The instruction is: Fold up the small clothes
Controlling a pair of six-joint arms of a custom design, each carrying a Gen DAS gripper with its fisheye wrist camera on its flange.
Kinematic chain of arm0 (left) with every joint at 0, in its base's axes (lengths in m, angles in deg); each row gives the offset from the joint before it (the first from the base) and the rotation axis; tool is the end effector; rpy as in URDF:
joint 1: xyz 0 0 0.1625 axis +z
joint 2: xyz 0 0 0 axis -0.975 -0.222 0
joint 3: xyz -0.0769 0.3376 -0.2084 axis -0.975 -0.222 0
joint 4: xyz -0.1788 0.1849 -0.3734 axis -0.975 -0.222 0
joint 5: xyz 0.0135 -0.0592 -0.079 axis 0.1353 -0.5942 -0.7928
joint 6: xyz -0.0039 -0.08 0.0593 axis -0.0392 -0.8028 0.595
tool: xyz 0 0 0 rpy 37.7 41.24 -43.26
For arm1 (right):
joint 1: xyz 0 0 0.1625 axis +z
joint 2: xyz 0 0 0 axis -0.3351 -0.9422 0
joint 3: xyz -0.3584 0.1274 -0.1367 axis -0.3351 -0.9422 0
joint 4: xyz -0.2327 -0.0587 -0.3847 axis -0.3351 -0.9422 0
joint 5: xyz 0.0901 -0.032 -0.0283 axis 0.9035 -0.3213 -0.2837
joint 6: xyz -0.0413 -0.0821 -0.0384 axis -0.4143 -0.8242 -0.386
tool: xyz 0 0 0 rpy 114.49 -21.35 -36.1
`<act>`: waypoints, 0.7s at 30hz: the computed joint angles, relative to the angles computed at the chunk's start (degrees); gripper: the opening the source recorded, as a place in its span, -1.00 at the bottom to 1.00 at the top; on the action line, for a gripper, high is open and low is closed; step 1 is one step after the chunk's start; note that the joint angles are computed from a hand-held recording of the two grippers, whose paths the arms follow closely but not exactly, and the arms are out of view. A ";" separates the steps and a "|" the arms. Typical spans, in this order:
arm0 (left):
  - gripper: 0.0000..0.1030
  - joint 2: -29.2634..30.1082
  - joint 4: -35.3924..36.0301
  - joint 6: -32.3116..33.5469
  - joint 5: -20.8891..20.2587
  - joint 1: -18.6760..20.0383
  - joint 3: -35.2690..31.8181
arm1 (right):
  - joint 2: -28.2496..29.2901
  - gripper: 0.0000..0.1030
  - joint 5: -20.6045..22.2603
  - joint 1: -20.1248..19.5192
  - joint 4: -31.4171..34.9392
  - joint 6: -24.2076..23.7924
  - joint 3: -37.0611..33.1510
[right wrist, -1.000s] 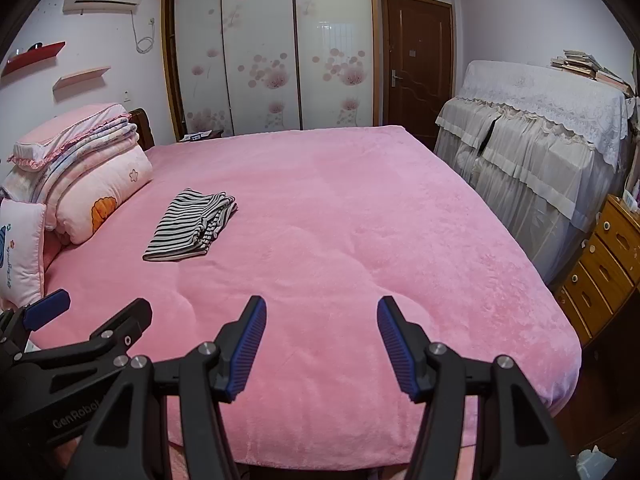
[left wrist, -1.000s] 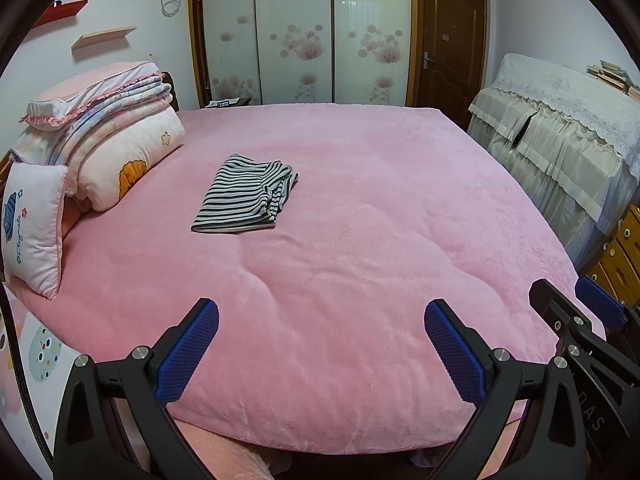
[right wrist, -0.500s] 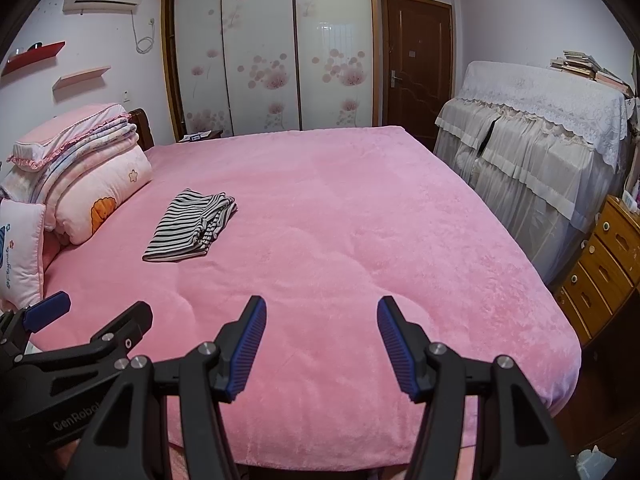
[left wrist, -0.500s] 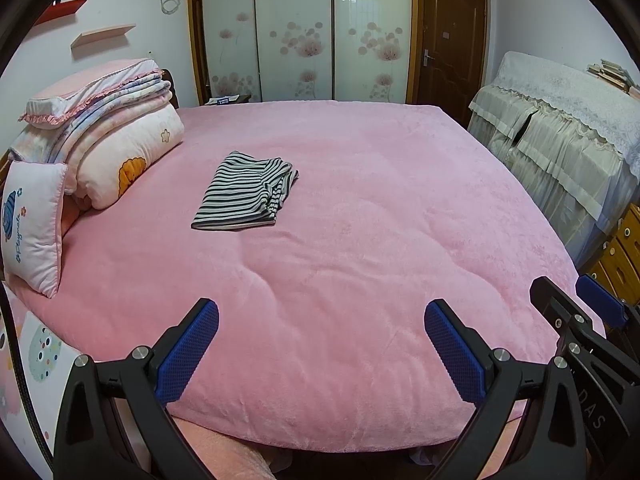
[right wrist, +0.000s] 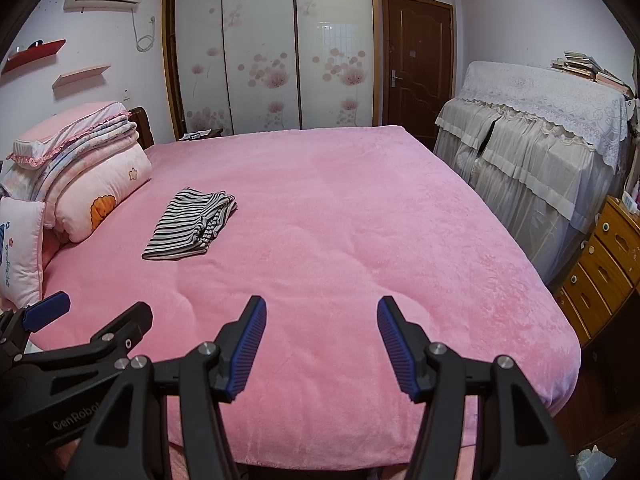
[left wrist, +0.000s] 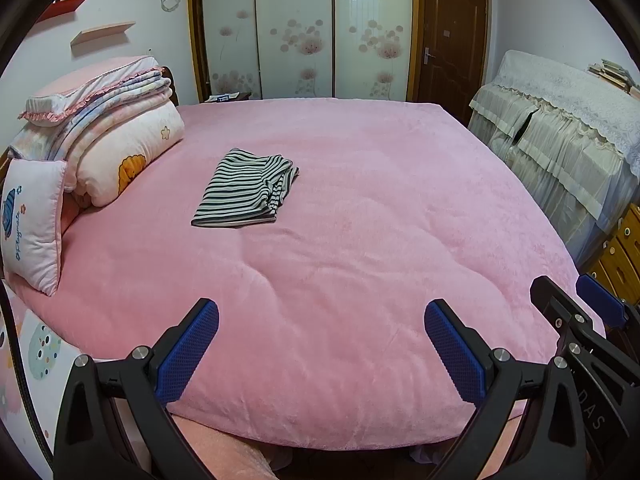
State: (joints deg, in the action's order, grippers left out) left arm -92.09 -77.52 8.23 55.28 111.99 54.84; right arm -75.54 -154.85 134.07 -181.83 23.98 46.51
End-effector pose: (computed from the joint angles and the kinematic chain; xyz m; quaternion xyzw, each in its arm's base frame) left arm -0.4341 -0.5766 0.2933 0.0539 0.8255 -0.4061 0.3882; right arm 0.3565 -0.6191 0.2796 0.2300 -0.8381 0.3749 0.3228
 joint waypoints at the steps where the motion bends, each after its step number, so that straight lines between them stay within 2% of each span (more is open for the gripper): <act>1: 0.98 -0.05 0.16 -0.10 0.02 -0.02 0.02 | 0.06 0.13 -0.03 0.05 0.05 0.05 -0.02; 21: 0.98 0.25 0.03 0.19 -0.46 0.28 -0.15 | -0.03 0.13 -0.11 -0.24 -0.32 0.44 0.54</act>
State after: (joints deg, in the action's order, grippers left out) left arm -91.83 -77.49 8.41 54.81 112.27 54.69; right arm -75.57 -154.96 133.83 -182.15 24.42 47.04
